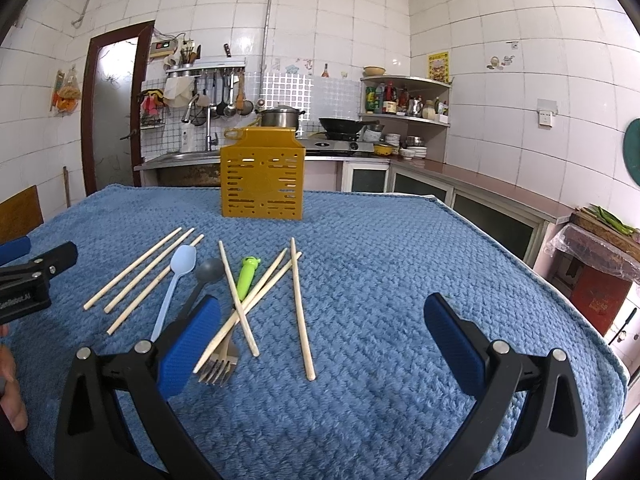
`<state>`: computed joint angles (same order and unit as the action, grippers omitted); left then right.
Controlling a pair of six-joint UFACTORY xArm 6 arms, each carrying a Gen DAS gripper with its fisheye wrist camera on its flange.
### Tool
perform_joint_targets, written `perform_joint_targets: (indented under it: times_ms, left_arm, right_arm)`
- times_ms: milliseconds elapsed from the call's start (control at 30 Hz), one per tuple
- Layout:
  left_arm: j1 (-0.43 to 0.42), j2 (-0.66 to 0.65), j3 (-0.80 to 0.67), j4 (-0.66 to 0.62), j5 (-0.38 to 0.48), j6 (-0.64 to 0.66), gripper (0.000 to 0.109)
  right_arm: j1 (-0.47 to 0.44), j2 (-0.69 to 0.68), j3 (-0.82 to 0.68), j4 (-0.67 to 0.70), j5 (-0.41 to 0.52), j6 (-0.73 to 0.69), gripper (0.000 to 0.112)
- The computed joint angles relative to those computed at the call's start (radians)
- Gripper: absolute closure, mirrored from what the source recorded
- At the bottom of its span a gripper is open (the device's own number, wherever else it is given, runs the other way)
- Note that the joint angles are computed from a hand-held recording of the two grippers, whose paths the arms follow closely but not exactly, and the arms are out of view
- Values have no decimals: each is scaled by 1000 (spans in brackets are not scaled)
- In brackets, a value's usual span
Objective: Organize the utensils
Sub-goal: 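Grasp a wooden chopstick with the right tool while the left tool grasps another chopstick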
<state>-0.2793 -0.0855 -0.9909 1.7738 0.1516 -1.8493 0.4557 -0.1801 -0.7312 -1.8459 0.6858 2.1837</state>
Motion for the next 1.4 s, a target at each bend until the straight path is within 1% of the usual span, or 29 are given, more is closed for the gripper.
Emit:
perform_joint_targets:
  times_ms: [100,167,233,300,400,433,533,600,667,700,733,800,833,900,967,1067,1167,1200,1233,1267,1333,1400]
  left_arm:
    - [13,26,-14,-75,-23,74,11]
    - [10,34,-18,-159,-24,171,11]
    - [7,43,-28,-204,-23,233,11]
    - [9,54,-38,-296,-38,338,11]
    - [20,77,-53,-495,-70,542,11]
    - [20,92,-61,-597,-75,646,11]
    - [13,138,-94,-841,-56,892,11]
    - [11,178,-126,-953,-43,1011,11]
    - [6,213,-159,-1041,-23,1100,11]
    - [3,233,-176,-1103,-15,1165,11]
    - [-3,263,-205,-1191,-2,1256,11]
    - [-9,302,-245,-1294,13,1362,11]
    - [-14,329,-276,-1382,31,1446,11]
    - [-19,382,-342,-1527,82,1565,11]
    - [-19,416,-384,-1606,104,1628,11]
    - [-17,476,-460,-1623,138,1656,11]
    - [-22,515,-515,-1653,183,1692,11]
    - [-21,523,-525,-1661,189,1696,12]
    - [-20,532,-537,-1679,196,1705,15]
    - [-18,538,-550,-1723,211,1741,19]
    - [-19,559,-591,-1804,254,1806,32]
    - [-19,579,-626,-1846,284,1840,37]
  right_arm:
    - [-19,1,-14,3,-40,-11,13]
    - [-37,7,-30,30,-68,-36,13]
    - [-66,27,-62,67,-115,-77,13]
    - [-84,44,-92,104,-127,-113,13]
    - [-100,73,-138,119,-130,-156,13]
    - [-110,91,-162,130,-142,-184,13]
    - [-135,157,-235,175,-172,-282,13]
    - [-148,202,-280,209,-182,-338,13]
    - [-175,262,-338,290,-217,-428,13]
    - [-185,286,-361,322,-234,-461,13]
    - [-197,315,-387,360,-251,-502,13]
    - [-212,365,-433,424,-263,-578,13]
    - [-218,392,-458,476,-267,-632,13]
    - [-233,431,-492,554,-285,-699,13]
    - [-247,462,-517,628,-297,-743,13]
    - [-255,491,-541,696,-303,-800,13]
    - [-260,521,-570,791,-303,-890,13]
    - [-261,527,-576,802,-302,-902,14]
    - [-261,529,-577,810,-301,-911,14]
    - [-261,534,-583,826,-300,-928,16]
    - [-260,546,-594,863,-299,-968,25]
    - [-258,561,-608,922,-294,-1026,37]
